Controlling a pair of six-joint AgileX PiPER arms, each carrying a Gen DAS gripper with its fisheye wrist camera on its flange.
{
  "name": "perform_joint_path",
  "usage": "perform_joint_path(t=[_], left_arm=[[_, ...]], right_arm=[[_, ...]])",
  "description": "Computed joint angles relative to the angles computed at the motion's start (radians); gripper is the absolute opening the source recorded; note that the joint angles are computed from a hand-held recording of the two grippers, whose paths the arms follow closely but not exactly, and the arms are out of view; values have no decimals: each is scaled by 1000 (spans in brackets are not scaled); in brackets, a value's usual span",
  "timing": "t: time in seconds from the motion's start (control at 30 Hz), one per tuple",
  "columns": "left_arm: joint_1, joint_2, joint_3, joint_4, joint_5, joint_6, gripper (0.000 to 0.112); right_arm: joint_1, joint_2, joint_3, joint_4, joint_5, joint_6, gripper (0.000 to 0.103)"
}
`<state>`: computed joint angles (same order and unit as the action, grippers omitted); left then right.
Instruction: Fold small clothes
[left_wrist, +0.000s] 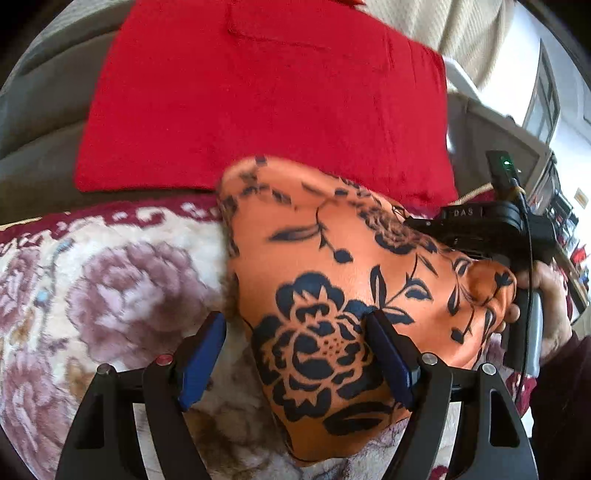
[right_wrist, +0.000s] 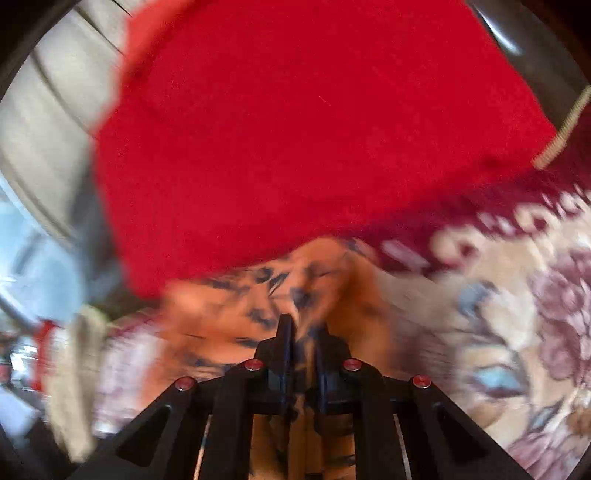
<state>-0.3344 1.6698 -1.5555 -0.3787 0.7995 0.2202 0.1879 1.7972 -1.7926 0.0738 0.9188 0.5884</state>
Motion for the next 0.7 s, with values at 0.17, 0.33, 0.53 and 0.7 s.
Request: perform_joint_path(t=[0.17, 0.33, 0.53, 0.7], left_arm=[[-2, 10, -13, -3, 16, -6, 80], [-6, 8, -3, 5, 3, -15, 80], [-40, -1, 5, 84, -21, -66, 82], [-71, 5, -6, 157, -24, -118, 82]], right_arm=[[-37, -90, 93, 79, -95, 27, 16], [33, -150, 37, 131, -129, -73, 18], [166, -109, -87, -1, 157, -50, 18], [220, -161, 95, -57, 190, -2, 19]])
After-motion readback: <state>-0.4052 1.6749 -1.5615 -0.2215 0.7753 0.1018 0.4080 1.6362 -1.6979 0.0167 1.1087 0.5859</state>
